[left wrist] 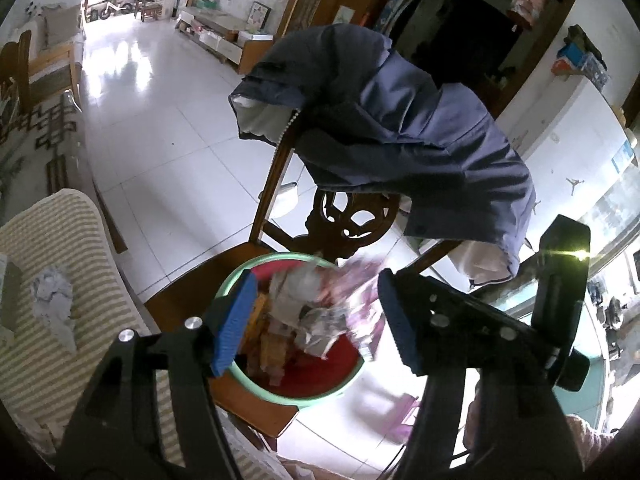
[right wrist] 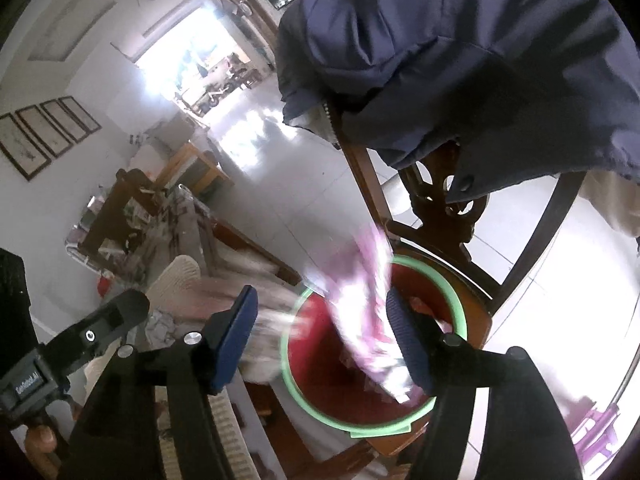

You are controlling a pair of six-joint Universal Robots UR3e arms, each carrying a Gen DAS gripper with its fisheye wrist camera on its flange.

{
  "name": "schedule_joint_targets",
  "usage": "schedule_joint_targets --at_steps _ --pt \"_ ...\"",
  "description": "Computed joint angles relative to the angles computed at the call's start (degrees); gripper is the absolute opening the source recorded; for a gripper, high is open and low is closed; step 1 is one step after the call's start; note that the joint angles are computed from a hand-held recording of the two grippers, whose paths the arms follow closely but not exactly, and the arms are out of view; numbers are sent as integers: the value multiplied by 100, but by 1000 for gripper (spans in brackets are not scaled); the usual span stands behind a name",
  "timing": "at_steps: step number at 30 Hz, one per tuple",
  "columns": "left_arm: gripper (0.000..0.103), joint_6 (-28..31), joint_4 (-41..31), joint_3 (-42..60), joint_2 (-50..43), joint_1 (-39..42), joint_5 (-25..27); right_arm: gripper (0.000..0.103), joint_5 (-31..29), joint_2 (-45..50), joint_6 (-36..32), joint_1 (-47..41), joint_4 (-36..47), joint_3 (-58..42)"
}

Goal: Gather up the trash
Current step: 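Move both open tools back over the table, then grasp another white printed paper cup with the left tool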

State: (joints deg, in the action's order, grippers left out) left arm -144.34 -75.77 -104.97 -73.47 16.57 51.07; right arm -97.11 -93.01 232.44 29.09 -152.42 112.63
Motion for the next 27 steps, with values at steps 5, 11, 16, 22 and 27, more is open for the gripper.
schedule_joint_targets --at_steps 5,11,16,22,27 --pt "66 72 -108 -65 116 179 -52 66 38 105 -1 18 12 -96" --pt "68 491 -557 -222 541 882 -82 70 74 426 53 161 -12 -394" --pt "71 1291 -1235 -401 1022 2215 -5 72 77 866 3 367 39 -898" --pt "72 2455 -1668 -659 1185 4147 358 72 109 1803 -17 805 349 -2062" --pt "78 3534 -1522 -802 931 5451 682 73 162 2758 -39 1277 994 -3489"
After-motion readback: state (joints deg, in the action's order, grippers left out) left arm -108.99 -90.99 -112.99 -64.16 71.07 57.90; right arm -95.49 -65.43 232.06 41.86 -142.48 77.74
